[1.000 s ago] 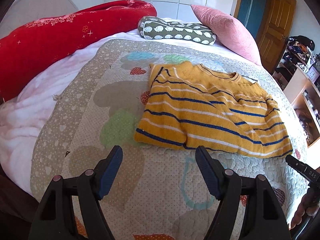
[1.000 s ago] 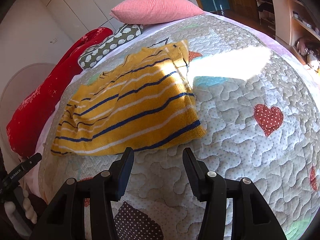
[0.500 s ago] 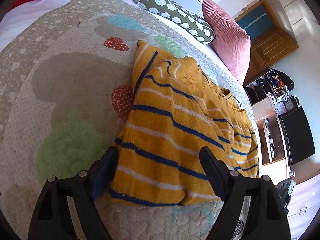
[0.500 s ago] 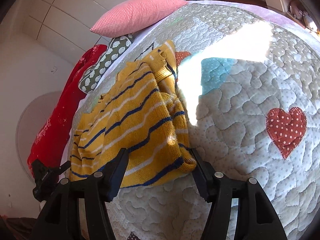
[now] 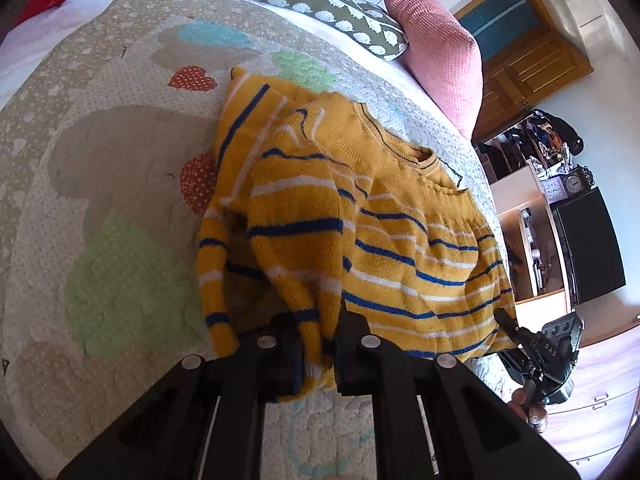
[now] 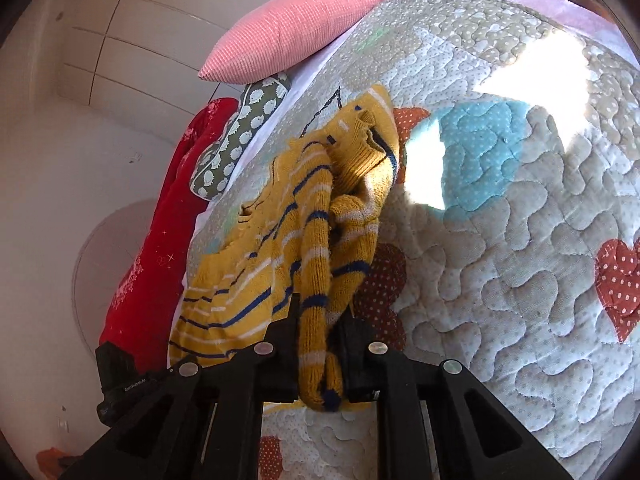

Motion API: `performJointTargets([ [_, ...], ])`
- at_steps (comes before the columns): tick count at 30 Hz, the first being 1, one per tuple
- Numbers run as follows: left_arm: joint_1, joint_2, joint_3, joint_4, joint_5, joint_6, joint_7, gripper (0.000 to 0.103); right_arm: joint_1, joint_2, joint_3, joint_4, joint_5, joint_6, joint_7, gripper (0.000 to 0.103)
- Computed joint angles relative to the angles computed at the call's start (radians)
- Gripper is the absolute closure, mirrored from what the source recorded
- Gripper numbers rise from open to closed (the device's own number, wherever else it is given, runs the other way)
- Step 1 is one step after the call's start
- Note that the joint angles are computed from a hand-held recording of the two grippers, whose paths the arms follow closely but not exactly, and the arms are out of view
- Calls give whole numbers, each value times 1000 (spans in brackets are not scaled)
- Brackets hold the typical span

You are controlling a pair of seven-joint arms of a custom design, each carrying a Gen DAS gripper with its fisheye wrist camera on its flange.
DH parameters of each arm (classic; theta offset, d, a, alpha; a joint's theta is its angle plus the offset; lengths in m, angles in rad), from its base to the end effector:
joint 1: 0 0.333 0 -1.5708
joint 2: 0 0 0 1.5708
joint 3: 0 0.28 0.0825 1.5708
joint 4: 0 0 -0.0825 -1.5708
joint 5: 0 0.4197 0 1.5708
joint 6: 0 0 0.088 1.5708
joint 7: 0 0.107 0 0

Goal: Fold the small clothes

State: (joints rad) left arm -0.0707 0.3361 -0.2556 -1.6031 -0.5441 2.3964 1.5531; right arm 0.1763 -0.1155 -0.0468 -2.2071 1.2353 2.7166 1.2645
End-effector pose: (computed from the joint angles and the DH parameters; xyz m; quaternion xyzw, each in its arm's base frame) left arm 0.6839 -0.2153 0.4471 0.6798 -0.6499 0.3285 0.0872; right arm 0.5764 0.0404 0.4269 -0.4226 0.7784 0.0601 0.4603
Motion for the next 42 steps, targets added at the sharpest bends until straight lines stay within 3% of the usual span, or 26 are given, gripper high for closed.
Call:
performJointTargets([
  [7,8,-183,14,-200,-81,10,41,93,13,-133,-25,-125,38,-63,-8,88],
  [15,-57,-401,61,-457,-88,43,72,93,56,-375,-59,-372,19,-55,9,88],
  [19,-82,-458,82,-547,-44,62,48,89,57,-456,-50,-470,-94,0,101,86],
  [21,-87,-474,98,-572,-43,69,49,84,15,-481,-7,-500,-225,26,222,82],
  [23,-90,-506,115,-600,-63,73,68,83,-5,-527,0,-526,-293,38,286,82],
  [25,-85,-554,117,-641,-14,99,49,79,-58,-565,60,-537,-410,79,377,82],
  [27,-78,-590,118,-668,45,126,10,76,-81,-550,88,-496,-501,110,402,78],
  [29,-78,-602,122,-671,82,146,-26,75,-60,-484,74,-420,-555,122,387,65],
  [32,-101,-582,136,-637,69,157,-8,75,-33,-303,61,-252,-669,123,363,61],
  [35,-112,-512,120,-558,98,185,-5,71,-88,-93,115,-57,-902,64,483,60],
  [37,-110,-441,109,-481,131,177,-19,70,-78,19,104,59,-975,-12,512,60],
  [38,-107,-405,101,-444,154,172,-35,70,-60,54,87,94,-945,-40,484,64],
  [39,-103,-369,95,-407,181,168,-49,70,-42,75,70,115,-852,-58,402,73],
  [40,-100,-334,89,-371,209,163,-65,70,-28,83,57,126,-778,-75,338,95],
  [42,-95,-263,80,-296,270,141,-101,70,-27,79,57,119,-821,-59,367,95],
])
